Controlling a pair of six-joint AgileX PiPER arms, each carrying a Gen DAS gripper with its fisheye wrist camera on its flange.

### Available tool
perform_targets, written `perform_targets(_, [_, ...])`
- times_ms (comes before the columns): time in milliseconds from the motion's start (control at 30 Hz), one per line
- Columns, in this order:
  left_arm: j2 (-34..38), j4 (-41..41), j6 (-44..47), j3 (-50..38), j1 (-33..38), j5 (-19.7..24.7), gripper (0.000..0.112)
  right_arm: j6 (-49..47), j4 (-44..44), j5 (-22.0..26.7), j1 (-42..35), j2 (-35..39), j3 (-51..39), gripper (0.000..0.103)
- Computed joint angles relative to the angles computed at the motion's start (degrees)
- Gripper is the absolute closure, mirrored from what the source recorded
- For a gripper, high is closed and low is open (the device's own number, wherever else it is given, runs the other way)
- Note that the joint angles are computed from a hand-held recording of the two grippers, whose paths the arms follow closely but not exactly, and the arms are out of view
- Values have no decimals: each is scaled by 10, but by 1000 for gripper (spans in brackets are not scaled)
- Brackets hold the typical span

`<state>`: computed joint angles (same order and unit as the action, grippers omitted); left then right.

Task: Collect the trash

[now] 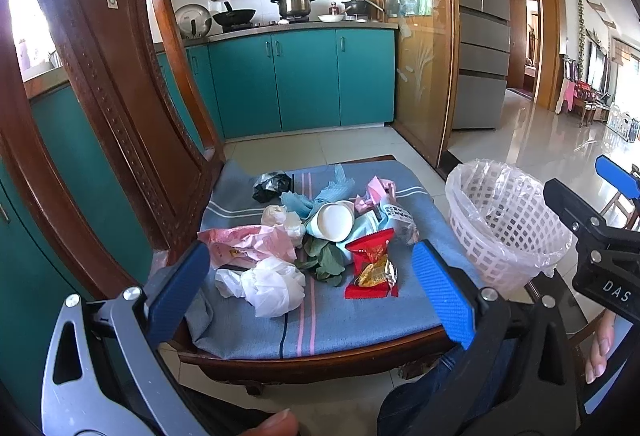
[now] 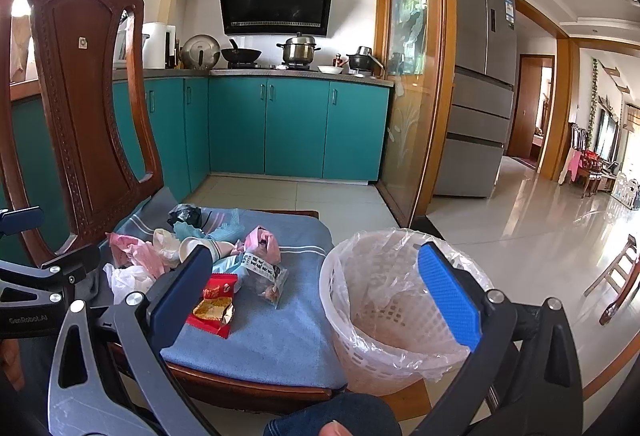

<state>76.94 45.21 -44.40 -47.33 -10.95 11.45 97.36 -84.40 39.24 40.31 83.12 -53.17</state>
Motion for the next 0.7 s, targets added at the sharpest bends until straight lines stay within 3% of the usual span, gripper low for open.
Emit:
perform_targets(133, [5, -19, 17, -1, 0, 1, 12, -6, 17, 24, 5, 13, -4, 3])
perform_targets(700, [31, -84, 71, -8, 10, 4, 12, -11, 37, -6, -15, 13, 3, 3])
